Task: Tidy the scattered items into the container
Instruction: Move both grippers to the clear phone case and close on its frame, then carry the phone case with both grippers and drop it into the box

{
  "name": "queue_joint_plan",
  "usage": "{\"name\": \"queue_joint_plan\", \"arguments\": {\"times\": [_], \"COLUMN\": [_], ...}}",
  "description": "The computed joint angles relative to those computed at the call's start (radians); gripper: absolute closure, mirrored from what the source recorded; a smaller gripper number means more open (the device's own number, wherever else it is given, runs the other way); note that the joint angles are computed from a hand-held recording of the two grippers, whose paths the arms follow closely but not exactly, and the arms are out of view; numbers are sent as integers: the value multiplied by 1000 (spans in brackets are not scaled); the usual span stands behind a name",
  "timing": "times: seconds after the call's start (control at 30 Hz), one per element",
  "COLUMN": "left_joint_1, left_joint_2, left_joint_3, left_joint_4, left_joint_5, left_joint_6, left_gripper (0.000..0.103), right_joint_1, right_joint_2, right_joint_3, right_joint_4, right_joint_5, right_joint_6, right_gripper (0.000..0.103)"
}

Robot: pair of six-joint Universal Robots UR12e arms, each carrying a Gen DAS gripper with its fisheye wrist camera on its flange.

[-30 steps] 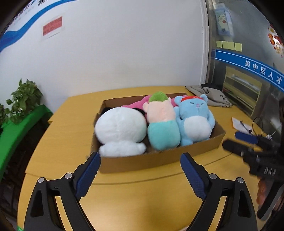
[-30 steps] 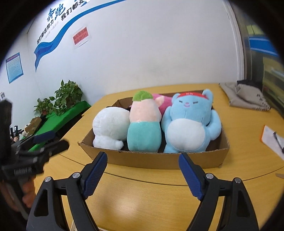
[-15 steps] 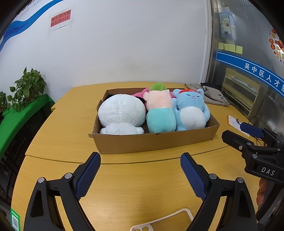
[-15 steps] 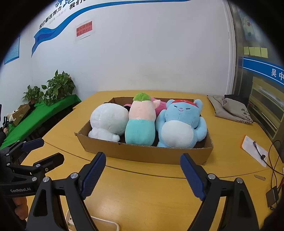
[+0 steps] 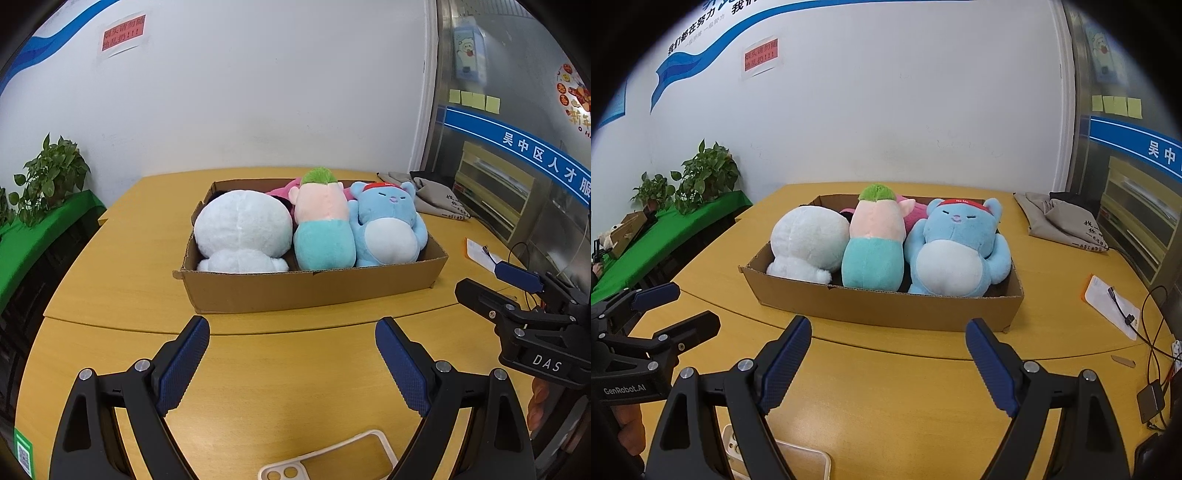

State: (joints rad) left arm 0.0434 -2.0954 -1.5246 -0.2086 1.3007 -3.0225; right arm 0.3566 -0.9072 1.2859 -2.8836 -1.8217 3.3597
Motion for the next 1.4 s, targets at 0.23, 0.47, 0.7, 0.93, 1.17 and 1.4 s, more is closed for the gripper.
{"name": "queue_joint_plan", "arguments": {"times": [0.23,0.47,0.7,0.93,1.17,1.4], "left_joint_1": [18,39,42,27,19,-4], "left_joint_2": [21,48,31,20,16,-24], "left_joint_3": [-38,-131,-139,-137,-116,34], "left_joint_4": [-69,-213,-339,-338,-313,-185], "left_joint_5": [-5,43,23,30,26,22], "left_joint_6": [26,88,63,60,57,73], "left_gripper": [9,9,30,92,95,95], "right_joint_1": [-5,2,16,34,27,9], "right_joint_2": [-14,-33,-8,12,15,34], "right_joint_3": [34,135,143,127,112,13], "right_joint_4": [14,164,228,205,200,90], "right_joint_5": [31,172,198,191,219,125], "right_joint_6": [14,41,68,-11,-2,-48], "right_gripper": [17,18,25,81,96,96]}}
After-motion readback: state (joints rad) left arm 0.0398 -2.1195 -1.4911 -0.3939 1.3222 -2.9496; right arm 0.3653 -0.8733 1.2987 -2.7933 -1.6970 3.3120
